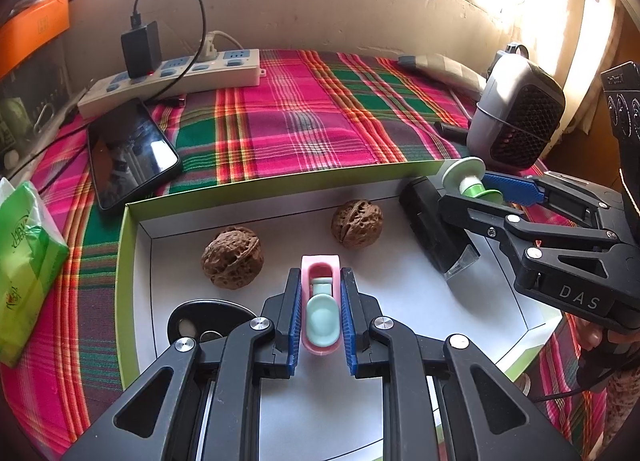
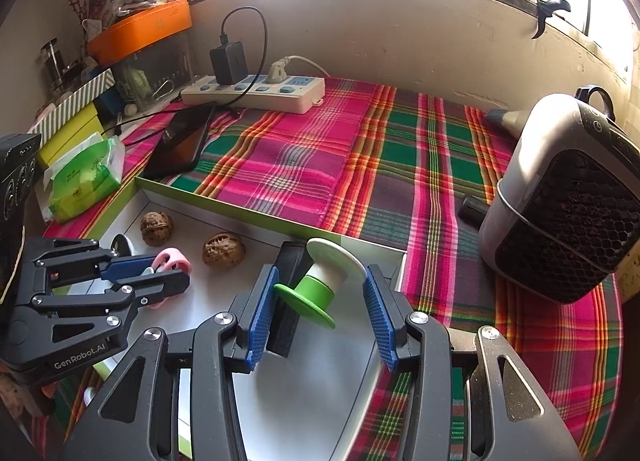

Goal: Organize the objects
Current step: 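Open the right gripper releasing the spool while the left releases the pink clip into the lid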

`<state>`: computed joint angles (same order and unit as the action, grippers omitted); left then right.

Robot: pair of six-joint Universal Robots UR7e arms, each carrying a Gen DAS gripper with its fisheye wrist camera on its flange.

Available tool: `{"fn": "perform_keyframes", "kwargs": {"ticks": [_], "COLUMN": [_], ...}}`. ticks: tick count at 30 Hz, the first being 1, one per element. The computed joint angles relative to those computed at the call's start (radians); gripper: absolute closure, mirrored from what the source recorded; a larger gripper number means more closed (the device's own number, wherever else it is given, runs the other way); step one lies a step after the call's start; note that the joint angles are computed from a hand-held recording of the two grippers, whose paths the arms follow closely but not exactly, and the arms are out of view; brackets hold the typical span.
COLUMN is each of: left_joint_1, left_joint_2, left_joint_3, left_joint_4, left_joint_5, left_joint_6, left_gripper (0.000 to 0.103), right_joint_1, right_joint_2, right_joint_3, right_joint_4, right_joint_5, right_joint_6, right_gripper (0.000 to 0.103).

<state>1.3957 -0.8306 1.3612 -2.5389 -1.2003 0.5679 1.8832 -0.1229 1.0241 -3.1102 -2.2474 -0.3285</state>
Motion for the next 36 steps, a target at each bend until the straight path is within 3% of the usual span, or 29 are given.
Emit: {"fn": "perform_keyframes", "kwargs": {"ticks": [20,23,25,36], "left_joint_1": [-0.001,0.0,0.0,0.001], "left_joint_2": [0.008,0.007,0.006,-0.028], "left_joint_3": [-0.011,-0.012,-0.01,0.028], "left_joint_4": [0.0,0.004,-0.001,-0.031], "left_joint_5": [-0.001,-0.006,-0.008,-0.02], "left_joint_6": [-0.003,-0.009,-0.014,-0.021], "left_gripper": [0.087,0.083,0.075,0.073], "right_joint_1": [-0.001,0.002,0.004,0.02], "right_joint_2": [0.002,0.001,-0.003,-0.012], "right_joint_3": [0.004,0.01,0.018,0.053], "right_joint_4": [-0.019,-0.028,-0.039,-0.091], "right_joint_5": [0.003,0.003,0.007,-0.003], "right_joint_6": [0.006,0.003,0.004,0.005], "right_gripper": [0.057,0.057,0.057,0.054]}}
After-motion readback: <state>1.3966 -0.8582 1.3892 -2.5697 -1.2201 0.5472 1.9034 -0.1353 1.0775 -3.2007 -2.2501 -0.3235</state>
